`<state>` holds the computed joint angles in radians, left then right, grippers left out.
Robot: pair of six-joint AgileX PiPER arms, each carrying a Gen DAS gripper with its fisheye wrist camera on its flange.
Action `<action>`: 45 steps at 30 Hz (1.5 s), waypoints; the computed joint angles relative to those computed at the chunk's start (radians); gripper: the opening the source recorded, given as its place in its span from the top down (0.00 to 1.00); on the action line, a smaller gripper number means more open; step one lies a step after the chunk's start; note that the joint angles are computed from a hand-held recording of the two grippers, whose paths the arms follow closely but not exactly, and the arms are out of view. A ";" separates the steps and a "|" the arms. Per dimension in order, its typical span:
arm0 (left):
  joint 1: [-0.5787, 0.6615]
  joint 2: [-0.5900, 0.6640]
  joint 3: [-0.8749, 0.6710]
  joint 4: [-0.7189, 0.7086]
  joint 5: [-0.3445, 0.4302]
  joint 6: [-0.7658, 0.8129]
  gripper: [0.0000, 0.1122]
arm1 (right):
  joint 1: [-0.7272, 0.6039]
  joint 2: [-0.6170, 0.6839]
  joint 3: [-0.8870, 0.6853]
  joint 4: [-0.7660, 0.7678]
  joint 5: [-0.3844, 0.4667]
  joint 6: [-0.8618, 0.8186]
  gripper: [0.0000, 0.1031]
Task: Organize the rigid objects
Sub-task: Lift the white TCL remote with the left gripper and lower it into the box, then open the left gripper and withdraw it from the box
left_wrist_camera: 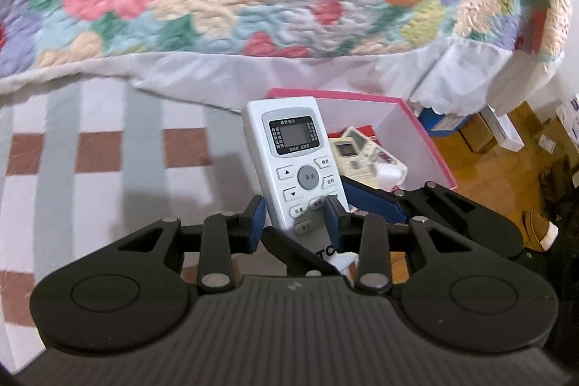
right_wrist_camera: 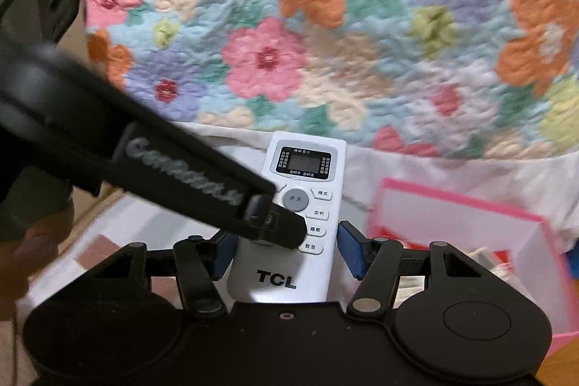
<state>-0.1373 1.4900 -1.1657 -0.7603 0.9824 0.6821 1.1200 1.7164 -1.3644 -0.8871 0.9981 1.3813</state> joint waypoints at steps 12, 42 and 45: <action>-0.373 0.213 -0.218 0.197 -0.112 -0.358 0.70 | -0.251 -0.243 0.281 0.181 -0.142 -0.136 0.37; -0.343 0.051 -0.193 0.420 -0.024 -0.551 0.61 | -0.265 -0.403 0.464 0.206 -0.250 0.003 0.27; -0.304 -0.026 -0.159 0.453 0.012 -0.563 0.61 | -0.158 -0.397 0.383 0.195 -0.131 0.010 0.27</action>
<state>-0.4414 1.4645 -1.3247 -0.3077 0.9943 0.1189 0.9623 1.3195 -0.9810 -0.6925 0.8666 1.3912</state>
